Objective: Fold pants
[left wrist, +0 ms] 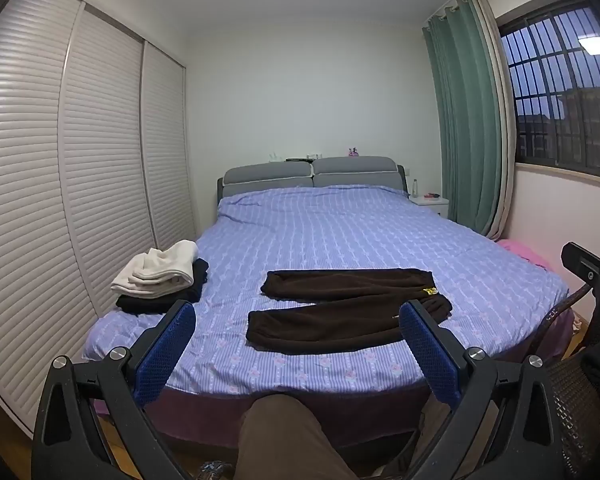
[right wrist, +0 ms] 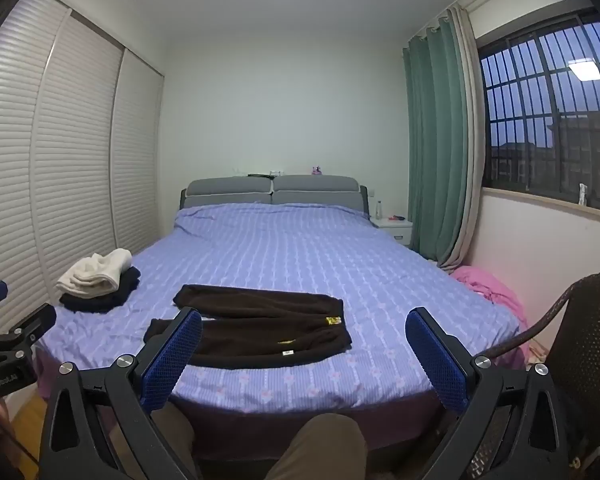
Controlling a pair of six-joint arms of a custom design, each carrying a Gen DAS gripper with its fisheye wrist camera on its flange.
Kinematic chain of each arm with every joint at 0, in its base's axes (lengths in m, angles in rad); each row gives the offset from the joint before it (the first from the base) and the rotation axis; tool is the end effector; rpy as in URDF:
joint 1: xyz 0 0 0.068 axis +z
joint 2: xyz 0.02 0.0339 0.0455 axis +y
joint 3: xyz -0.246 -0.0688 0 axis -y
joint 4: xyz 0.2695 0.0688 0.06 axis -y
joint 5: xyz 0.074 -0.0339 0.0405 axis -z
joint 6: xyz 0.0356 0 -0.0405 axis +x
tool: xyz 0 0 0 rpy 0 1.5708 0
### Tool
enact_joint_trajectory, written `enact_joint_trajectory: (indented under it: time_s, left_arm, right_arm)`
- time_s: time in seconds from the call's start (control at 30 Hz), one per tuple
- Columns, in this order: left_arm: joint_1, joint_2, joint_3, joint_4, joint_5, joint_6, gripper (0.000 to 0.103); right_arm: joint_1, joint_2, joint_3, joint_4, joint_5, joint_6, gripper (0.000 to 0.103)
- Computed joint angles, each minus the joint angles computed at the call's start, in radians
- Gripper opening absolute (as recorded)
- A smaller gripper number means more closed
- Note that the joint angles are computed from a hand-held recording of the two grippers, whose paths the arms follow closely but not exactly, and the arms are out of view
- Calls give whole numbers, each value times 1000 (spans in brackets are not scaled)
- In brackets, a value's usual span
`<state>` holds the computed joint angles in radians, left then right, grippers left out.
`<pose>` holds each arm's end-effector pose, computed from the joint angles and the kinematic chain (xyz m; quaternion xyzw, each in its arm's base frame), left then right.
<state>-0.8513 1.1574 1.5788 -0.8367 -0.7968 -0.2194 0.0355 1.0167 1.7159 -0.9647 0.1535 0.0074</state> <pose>0.1727 -0.1585 0.4639 0.0385 0.7997 0.0227 0.5987 0.1637 0.0004 0.5134 0.0354 0.7927 -0.0479 0.6067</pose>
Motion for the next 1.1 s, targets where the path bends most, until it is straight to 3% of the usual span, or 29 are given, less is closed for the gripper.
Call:
enact_joint_trajectory:
  time_s: [1.1]
  left_arm:
    - [29,3,21,6,19,17,103]
  right_arm:
    - [-13,-22,-31,27,-9,-12,103]
